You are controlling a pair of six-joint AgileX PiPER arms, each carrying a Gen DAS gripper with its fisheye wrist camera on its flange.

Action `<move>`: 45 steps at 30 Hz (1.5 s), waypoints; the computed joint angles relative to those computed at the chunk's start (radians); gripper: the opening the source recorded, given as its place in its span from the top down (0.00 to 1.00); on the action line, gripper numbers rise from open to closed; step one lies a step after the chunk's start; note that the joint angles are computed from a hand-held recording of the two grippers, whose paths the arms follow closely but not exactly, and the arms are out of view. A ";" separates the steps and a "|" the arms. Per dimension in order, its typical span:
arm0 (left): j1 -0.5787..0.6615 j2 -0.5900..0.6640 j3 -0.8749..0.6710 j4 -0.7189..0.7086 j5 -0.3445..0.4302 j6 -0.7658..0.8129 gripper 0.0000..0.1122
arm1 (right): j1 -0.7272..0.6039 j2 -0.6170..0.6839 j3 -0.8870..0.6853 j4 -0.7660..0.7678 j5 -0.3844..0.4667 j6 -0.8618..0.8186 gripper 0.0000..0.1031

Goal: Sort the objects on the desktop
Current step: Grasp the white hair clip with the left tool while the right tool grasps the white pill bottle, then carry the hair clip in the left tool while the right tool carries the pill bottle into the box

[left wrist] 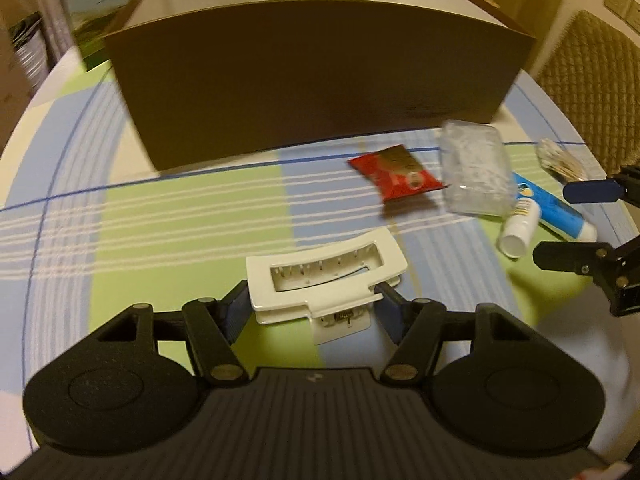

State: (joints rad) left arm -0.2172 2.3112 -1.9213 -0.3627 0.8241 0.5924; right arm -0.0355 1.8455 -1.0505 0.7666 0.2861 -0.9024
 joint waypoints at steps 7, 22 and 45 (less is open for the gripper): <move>0.018 -0.035 0.063 -0.001 -0.027 -0.002 0.45 | 0.043 0.071 -0.026 -0.063 -0.052 -0.045 0.57; 0.000 -0.065 0.087 0.000 -0.018 -0.004 0.45 | 0.028 0.016 -0.005 -0.082 0.036 0.064 0.57; 0.004 -0.144 0.096 -0.094 -0.008 0.033 0.45 | -0.055 -0.063 -0.044 -0.055 0.203 0.235 0.57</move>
